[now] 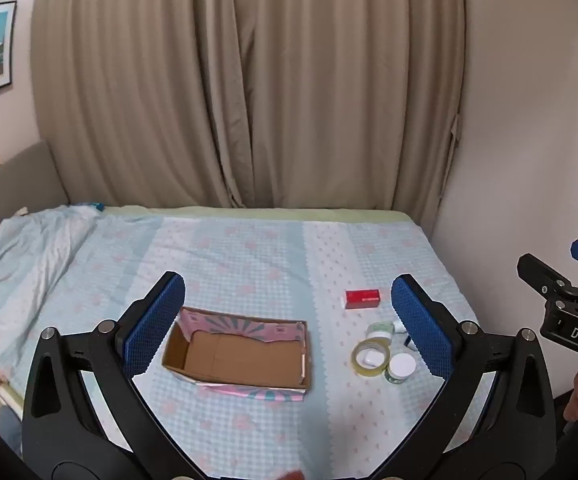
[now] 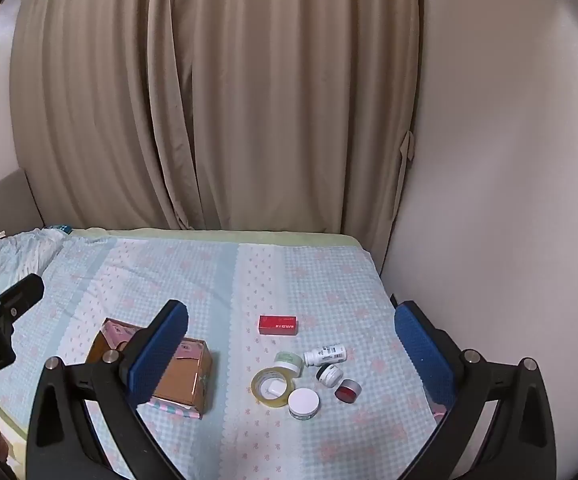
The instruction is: Organize rigid objects
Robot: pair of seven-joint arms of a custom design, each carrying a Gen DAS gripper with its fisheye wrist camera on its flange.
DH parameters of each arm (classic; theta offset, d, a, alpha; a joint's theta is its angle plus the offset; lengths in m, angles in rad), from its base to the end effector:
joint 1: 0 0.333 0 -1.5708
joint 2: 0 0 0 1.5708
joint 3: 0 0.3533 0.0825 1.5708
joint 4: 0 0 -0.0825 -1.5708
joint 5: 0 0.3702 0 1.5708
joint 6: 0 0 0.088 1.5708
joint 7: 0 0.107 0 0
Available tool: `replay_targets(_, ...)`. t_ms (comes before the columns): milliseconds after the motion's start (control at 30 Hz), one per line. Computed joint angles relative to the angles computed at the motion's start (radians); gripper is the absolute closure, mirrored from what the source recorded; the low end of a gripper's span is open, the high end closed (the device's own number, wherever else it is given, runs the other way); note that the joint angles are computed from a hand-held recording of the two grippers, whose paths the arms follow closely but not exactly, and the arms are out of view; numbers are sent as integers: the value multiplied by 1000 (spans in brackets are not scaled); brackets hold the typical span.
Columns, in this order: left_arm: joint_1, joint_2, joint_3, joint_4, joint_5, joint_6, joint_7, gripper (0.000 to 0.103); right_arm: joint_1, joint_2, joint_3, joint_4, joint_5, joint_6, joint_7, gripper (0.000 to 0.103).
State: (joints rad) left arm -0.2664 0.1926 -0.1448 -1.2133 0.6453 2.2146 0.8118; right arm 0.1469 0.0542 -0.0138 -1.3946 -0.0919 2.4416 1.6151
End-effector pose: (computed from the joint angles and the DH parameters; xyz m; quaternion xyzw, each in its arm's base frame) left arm 0.5970 -0.2228 0.8029 -0.6777 0.5589 -0.3081 0.3651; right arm 0.5913 0.0794 0.8235 -0.6595 0.5804 -0.3383 0.3373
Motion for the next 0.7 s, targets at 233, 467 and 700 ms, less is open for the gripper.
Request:
replay_targets(233,15,-21,-2,-39,-16,59,-4,1,-1,1,0,1,10,-13,8,0)
replay_targets(467,28,-48,-7,-77,-12,73,-7,1,-4,10,-3,39,26,-26,-3,0)
replay_targets(700,24,-38,-9,-66,5,66,-18,1,-6,-3,-1,-23,38,23,-3,0)
